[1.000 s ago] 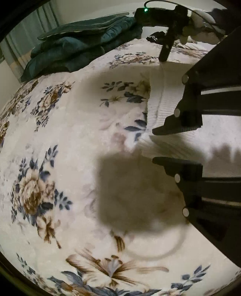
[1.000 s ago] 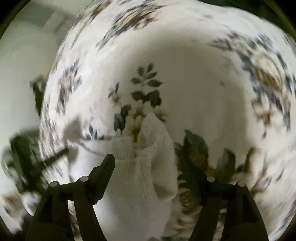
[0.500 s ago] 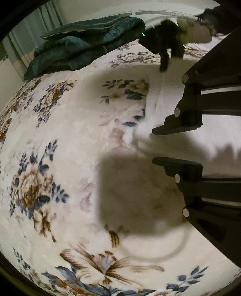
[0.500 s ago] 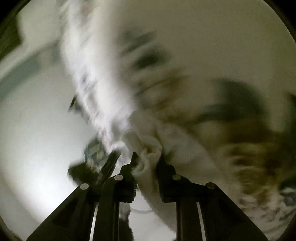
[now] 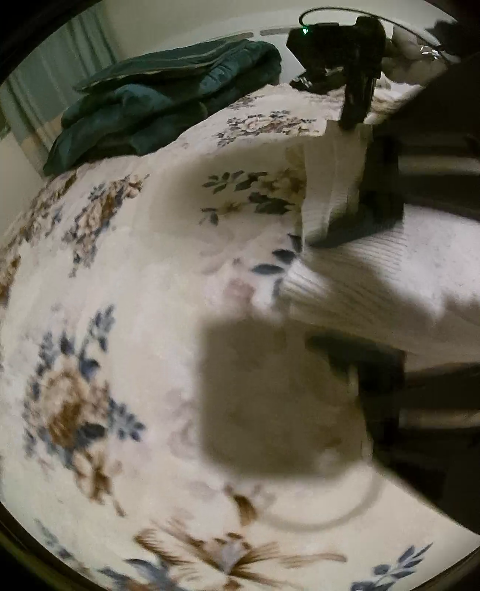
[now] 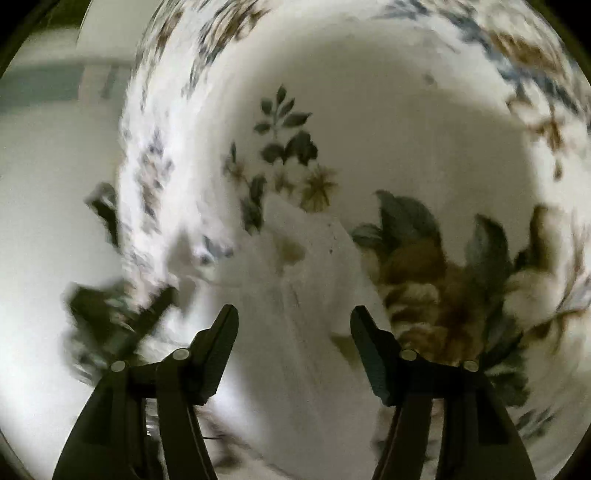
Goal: Fold small clothes
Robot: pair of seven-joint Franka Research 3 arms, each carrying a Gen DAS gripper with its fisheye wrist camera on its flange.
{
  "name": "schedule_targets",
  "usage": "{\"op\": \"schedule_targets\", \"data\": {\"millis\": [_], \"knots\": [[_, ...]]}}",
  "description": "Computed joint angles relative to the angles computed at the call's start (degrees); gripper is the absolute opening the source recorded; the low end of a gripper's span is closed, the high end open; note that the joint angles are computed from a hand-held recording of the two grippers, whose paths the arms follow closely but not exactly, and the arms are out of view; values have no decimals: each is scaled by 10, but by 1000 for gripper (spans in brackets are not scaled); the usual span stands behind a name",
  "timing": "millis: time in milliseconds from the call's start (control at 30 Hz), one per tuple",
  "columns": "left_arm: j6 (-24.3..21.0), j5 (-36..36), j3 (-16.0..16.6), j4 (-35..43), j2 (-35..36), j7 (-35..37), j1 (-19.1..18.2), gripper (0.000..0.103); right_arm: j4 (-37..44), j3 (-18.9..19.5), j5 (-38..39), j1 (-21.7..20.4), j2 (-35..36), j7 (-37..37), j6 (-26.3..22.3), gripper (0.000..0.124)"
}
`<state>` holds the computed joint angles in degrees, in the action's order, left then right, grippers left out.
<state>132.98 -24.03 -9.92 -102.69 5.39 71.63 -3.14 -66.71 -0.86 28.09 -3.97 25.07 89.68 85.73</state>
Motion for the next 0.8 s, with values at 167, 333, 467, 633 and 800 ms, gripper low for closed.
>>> {"op": "schedule_targets", "data": {"millis": [167,333,467,633,800], "knots": [[33,26,6,-8,-22,-24,0,2,-13,-6,-36,21,-27,-1,67,5],[29,29,17,-21,-16,-53,8,2,23,-5,-56,29,-4,3,78,5],[-13,12,11,-18,9,-40,17,2,57,-3,-95,45,40,17,37,5],[-11,-59,11,-43,-27,-9,26,21,74,4,-55,18,47,30,0,35],[17,-135,32,-130,-121,32,12,59,-35,-3,16,-24,-38,22,2,79]]}}
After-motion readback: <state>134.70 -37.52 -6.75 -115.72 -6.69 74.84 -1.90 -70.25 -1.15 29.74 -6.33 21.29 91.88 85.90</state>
